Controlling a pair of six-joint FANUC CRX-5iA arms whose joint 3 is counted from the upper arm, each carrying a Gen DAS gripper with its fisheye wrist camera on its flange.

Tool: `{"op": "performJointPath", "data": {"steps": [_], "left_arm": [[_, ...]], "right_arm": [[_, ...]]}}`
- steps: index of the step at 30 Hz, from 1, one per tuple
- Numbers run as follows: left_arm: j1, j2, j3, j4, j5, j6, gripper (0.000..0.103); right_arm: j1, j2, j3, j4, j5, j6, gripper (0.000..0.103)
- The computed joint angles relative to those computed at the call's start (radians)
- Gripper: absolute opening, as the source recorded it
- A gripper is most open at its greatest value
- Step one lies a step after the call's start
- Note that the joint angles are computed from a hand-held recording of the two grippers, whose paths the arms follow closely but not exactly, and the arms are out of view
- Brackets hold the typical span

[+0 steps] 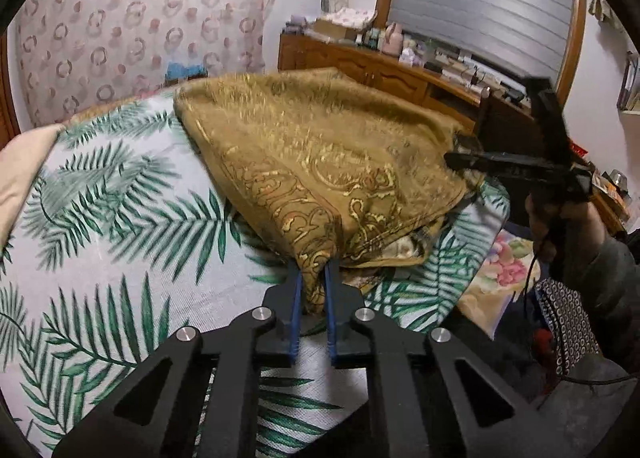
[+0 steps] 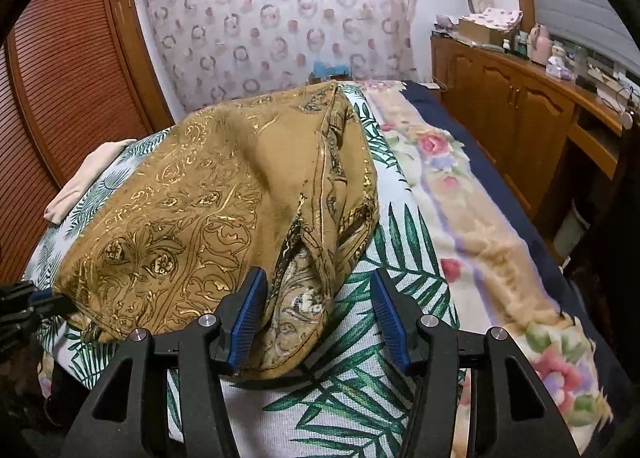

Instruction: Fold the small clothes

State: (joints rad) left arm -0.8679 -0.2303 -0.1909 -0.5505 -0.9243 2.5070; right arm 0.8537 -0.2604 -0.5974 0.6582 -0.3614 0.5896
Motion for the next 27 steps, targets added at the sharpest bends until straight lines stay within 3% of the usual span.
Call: {"op": "performJointPath", "data": {"steps": [8, 9, 10, 12, 15, 19, 27], "left_arm": [[0.007, 0.005, 0.005, 0.012, -0.004, -0.014, 0.01], [0.005, 0.006, 0.01, 0.008, -0.006, -0.015, 0.01], [0.001, 0.007, 0.015, 0.001, -0.009, -0.011, 0.009], [-0.015, 0.012, 0.039, -0.026, -0.029, -0.005, 0.008], [-0.031, 0.018, 0.08, -0.066, -0.041, -0.01, 0.008], [-0.013, 0.011, 0.105, -0.076, -0.016, -0.032, 0.008], [0.078, 0.006, 0.122, -0.032, 0.053, -0.121, 0.008]], "right_arm": [[0.029, 0.022, 0.063, -0.058, -0.058, 0.068, 0.053], [0.028, 0.026, 0.074, -0.095, -0.054, 0.11, 0.033], [0.031, 0.027, 0.096, -0.183, -0.052, 0.202, 0.021], [0.036, 0.02, 0.098, -0.204, -0.047, 0.242, 0.009], [0.029, 0.007, 0.097, -0.233, -0.026, 0.276, 0.007], [-0.004, -0.027, 0.105, -0.368, 0.041, 0.386, 0.007], [-0.025, -0.042, 0.121, -0.353, 0.107, 0.425, 0.006]]}}
